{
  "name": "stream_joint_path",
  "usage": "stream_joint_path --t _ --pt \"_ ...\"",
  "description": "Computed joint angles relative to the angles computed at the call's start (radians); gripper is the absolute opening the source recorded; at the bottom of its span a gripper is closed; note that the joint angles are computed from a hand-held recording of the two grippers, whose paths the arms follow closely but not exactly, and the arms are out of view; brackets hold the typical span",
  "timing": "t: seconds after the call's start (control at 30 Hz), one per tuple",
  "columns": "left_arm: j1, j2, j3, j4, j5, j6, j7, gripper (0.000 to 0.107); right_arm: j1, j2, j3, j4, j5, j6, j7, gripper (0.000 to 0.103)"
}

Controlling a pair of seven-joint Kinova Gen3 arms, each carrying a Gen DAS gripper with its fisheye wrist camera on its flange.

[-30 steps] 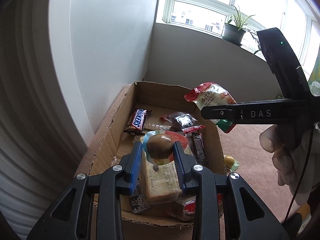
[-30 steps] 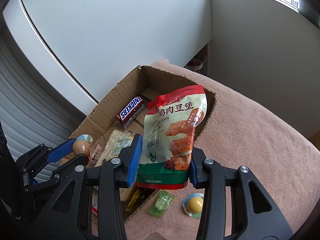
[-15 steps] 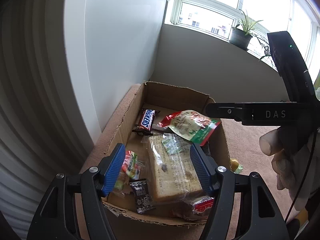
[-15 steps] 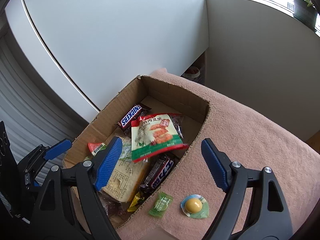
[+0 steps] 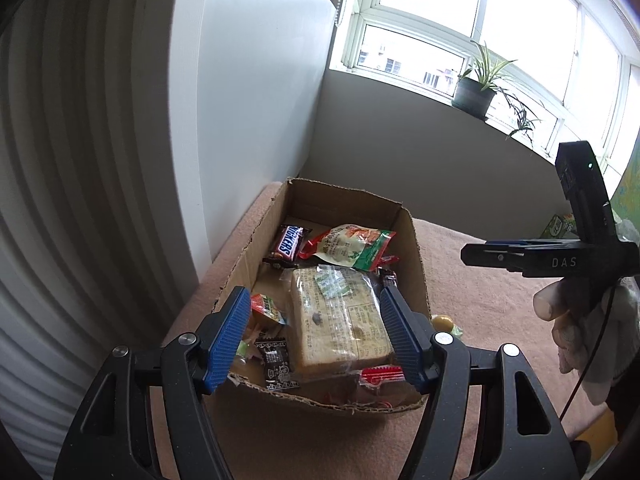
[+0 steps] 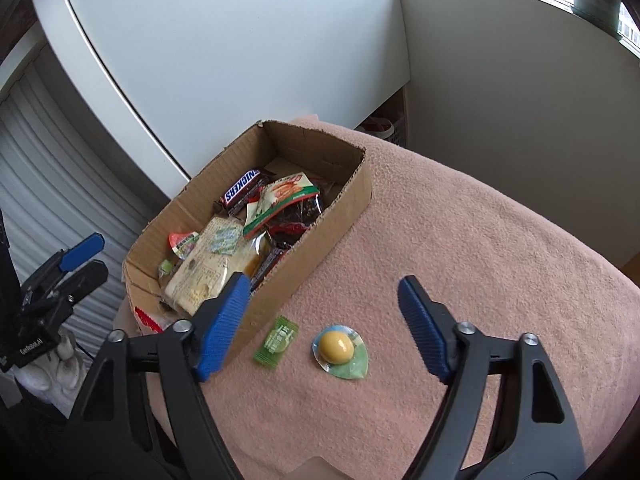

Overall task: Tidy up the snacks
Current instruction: 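Move the right tool to the yellow ball candy while the left tool reaches the green candy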

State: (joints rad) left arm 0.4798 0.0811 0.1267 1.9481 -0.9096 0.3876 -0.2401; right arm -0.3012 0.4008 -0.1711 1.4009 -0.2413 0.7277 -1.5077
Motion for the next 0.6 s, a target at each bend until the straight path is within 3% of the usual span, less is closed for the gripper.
stream_joint_path --t 0.03,0.07,0.3,0.6 --pt "0.010 -0.009 0.000 0.008 -0.020 0.006 0.026 0.067 0.028 0.014 -0.028 -0.008 -0.010 0.021 0.019 0.038" --pt "0.016 -0.019 0.003 0.018 -0.041 0.010 0.053 0.067 0.049 0.038 -0.046 -0.031 -0.028 0.057 0.038 0.026" --pt "0.003 -0.065 0.069 0.057 -0.093 0.053 0.140 0.067 0.020 0.154 -0.035 -0.107 -0.070 0.141 0.090 0.024" --pt "-0.032 -0.091 0.119 0.074 -0.072 0.099 0.147 0.067 -0.023 0.218 -0.030 -0.159 -0.040 0.160 0.118 0.024"
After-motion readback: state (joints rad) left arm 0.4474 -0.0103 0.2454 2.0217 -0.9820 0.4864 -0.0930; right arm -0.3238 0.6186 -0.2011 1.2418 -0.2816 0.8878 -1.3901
